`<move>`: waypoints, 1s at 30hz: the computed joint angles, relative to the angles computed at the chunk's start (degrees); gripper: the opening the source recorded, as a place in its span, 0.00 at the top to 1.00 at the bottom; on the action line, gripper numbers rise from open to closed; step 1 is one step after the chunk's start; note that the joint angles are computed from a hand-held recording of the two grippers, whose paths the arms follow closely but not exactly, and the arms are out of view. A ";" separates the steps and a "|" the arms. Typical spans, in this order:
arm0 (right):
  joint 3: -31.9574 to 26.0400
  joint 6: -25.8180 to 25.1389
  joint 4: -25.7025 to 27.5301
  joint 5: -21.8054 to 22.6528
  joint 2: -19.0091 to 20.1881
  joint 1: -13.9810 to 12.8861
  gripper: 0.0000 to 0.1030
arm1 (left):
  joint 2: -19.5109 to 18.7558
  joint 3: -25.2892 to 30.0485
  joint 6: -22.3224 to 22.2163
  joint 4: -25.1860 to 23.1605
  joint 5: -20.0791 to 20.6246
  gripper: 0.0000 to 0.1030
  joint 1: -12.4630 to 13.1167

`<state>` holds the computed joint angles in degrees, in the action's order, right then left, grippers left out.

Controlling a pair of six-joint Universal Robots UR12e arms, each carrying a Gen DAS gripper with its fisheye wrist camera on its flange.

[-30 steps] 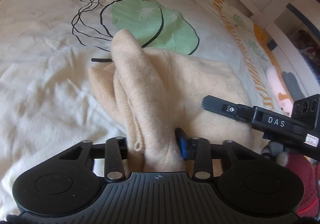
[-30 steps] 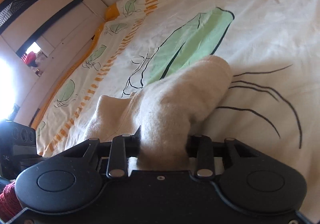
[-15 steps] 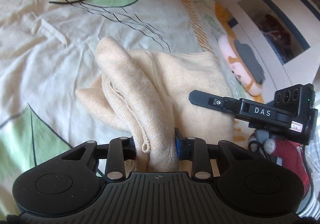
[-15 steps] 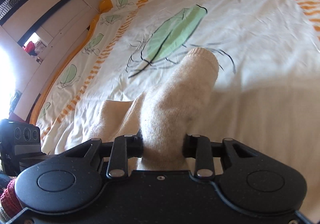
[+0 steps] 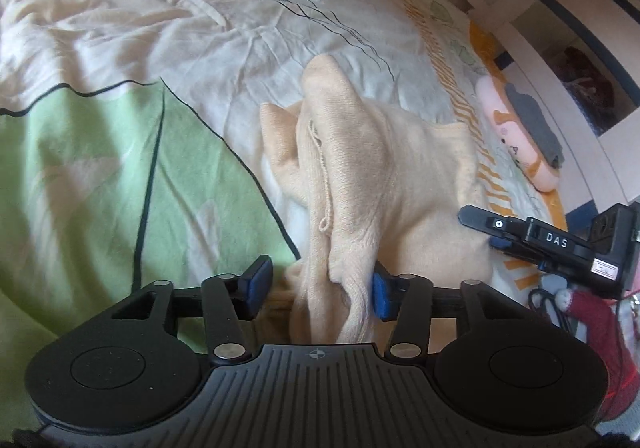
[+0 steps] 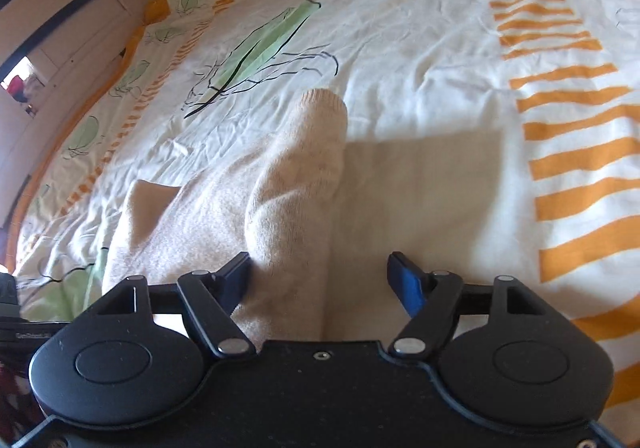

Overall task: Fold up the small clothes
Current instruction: 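Lay the sweater bundle flat and open both tools, then press and smooth the folded sweater with both open tools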

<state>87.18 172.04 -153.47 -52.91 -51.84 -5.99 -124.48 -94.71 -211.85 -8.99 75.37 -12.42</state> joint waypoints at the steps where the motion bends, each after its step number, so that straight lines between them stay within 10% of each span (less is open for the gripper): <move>1: 0.71 0.24 -1.59 -0.51 -0.36 0.06 0.27 | 0.45 -0.38 0.77 0.86 1.50 0.51 -0.34; 7: 5.16 2.40 -13.72 -0.14 -2.25 -0.56 0.26 | 1.78 0.26 13.34 5.38 16.01 0.52 -3.82; 11: 6.84 3.66 -18.34 -3.37 -2.97 0.02 0.26 | -0.63 4.56 18.43 4.53 18.81 0.51 -4.74; 19: 6.04 -1.94 -13.64 -13.57 -2.33 2.41 0.23 | -5.49 10.51 13.91 -6.16 23.87 0.44 -4.31; 30: 7.59 3.39 -22.87 -10.49 -2.64 1.54 0.15 | -4.33 8.85 8.70 -5.24 21.85 0.33 -3.39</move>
